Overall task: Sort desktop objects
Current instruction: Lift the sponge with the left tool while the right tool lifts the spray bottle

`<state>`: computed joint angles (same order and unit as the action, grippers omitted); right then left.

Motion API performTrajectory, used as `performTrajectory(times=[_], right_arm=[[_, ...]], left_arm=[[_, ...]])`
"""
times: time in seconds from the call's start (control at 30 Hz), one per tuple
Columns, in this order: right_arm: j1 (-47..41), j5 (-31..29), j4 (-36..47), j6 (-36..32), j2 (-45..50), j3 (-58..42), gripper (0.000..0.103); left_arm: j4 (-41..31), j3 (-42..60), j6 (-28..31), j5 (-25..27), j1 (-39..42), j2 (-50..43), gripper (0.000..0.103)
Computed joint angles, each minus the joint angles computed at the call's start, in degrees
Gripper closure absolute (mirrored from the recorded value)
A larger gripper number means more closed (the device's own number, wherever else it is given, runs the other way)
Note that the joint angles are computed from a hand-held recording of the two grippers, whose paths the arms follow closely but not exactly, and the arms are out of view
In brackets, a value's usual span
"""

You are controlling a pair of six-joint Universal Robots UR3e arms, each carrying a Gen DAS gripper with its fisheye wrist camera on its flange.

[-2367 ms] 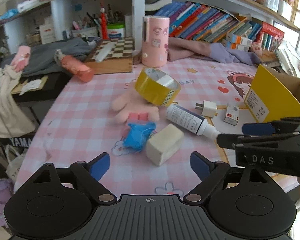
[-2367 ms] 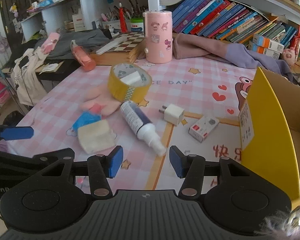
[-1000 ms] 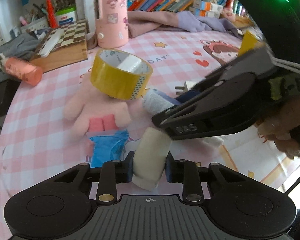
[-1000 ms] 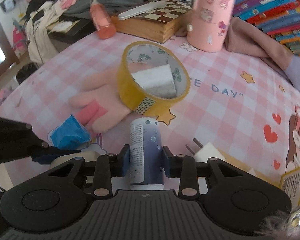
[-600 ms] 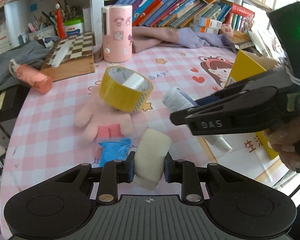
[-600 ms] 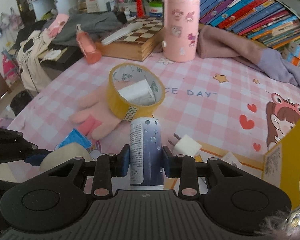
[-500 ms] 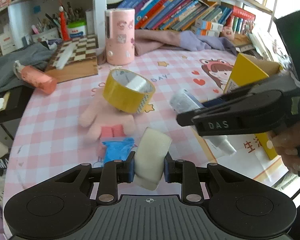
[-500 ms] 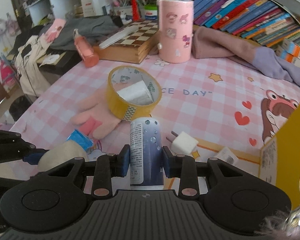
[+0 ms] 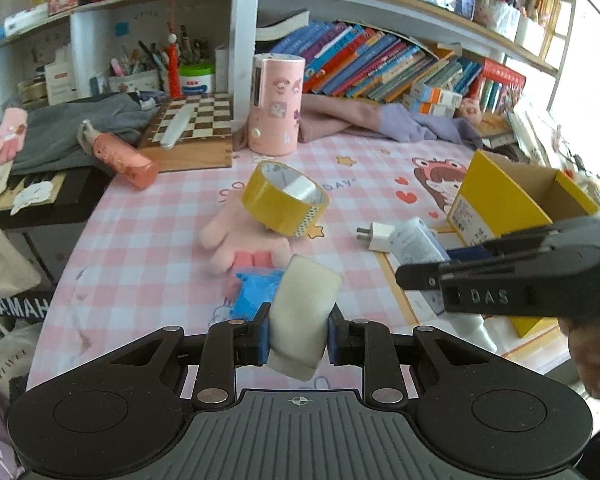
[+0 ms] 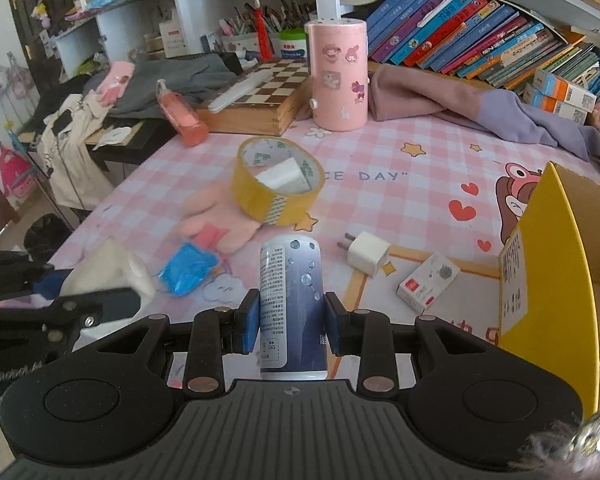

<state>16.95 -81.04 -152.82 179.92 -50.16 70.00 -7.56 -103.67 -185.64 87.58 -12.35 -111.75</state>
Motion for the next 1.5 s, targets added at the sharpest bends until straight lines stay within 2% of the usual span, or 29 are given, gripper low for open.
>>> performTrajectory(times=[0.27,0.57,1.07,1.3,1.5], right_arm=[[0.8,-0.2,-6.9,0.5,-8.2,13.8,0.073],[3.1,-3.1,-14.3,0.8,-16.5,27.8,0.073],[6.8,-7.8,-20.9,8.9,-29.1,47.6,0.073],[8.8,-10.2,-21.7,11.7,-33.4,53.1,0.073],[8.8,-11.6,-21.6,16.2,-37.8,58.1,0.073]], left_arm=[[3.7,-6.5,-1.6,0.6,-1.8,4.3,0.079],[6.8,-13.9,-2.2,0.9,-4.7,9.2,0.079],[8.2,-23.9,-2.4,2.0,-10.7,18.0,0.079],[8.2,-25.2,-2.3,2.4,-12.9,19.4,0.079],[6.3,-24.8,0.2,1.3,-15.0,19.5,0.079]])
